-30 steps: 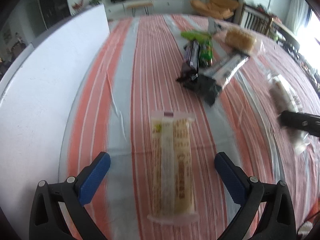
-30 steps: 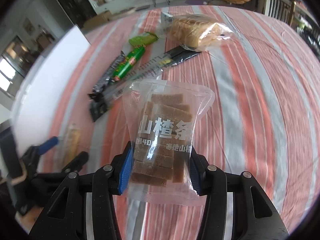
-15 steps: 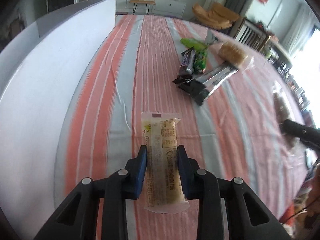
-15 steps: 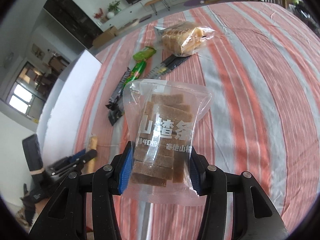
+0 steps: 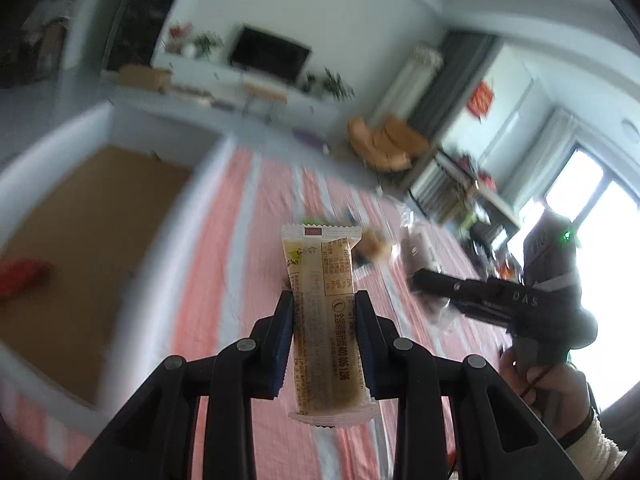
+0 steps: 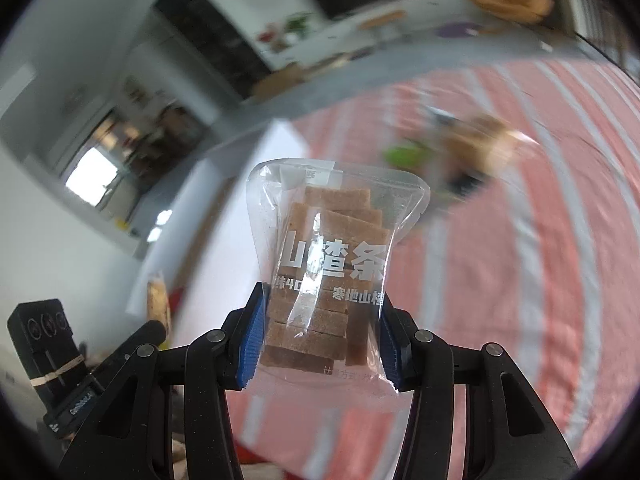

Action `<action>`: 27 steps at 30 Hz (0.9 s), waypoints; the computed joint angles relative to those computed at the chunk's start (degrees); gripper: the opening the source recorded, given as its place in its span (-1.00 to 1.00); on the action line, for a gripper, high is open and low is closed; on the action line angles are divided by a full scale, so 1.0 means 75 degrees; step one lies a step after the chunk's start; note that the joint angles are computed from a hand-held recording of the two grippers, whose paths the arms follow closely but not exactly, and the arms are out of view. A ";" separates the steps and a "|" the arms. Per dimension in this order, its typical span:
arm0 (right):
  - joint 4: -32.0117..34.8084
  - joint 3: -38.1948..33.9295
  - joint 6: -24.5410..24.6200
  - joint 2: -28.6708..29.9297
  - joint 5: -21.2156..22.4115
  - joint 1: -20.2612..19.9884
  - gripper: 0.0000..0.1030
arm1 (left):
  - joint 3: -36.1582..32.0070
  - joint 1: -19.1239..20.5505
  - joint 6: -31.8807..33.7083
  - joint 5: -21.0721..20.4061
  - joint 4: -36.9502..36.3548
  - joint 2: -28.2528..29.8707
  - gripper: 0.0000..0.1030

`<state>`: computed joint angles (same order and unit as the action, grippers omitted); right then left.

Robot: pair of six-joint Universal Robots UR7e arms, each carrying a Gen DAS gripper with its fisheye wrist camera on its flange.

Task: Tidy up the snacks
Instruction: 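Carry both snacks into the white box and open both tools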

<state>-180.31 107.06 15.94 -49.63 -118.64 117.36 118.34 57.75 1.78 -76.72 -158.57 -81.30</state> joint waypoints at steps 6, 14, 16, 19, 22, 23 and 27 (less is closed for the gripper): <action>0.1380 -0.2558 -0.0741 0.1636 0.1144 0.0499 0.00 | -0.0334 0.0437 0.0276 0.1789 -0.0440 -0.0396 -0.44; 0.2694 -0.5078 -0.1018 0.3592 0.1083 0.0539 0.29 | -0.0633 0.1178 0.0279 0.3766 -0.1017 0.0155 0.60; 0.2424 -0.4855 -0.1196 0.3538 0.0706 0.0558 0.37 | -0.0401 0.1187 0.0406 0.3834 -0.1570 0.0219 0.61; 0.1923 -0.4143 -0.1725 0.3197 0.0075 0.0526 0.46 | -0.0271 0.1078 0.0559 0.3934 -0.1753 0.0419 0.61; 0.1136 -0.3096 -0.2078 0.2739 -0.0837 0.0356 0.46 | -0.0273 0.0919 0.0691 0.3794 -0.1792 0.0615 0.61; 0.0829 -0.2654 -0.2088 0.2543 -0.1136 0.0275 0.46 | -0.0235 0.0829 0.0817 0.3762 -0.2029 0.0721 0.61; -0.0399 -0.0797 -0.1940 0.1702 -0.2325 -0.0298 0.46 | -0.0320 0.0648 0.1531 0.3588 -0.2807 0.0997 0.62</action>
<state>-183.30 101.08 1.40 -36.87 -136.08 115.13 115.94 62.61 13.26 -49.82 -179.62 -73.82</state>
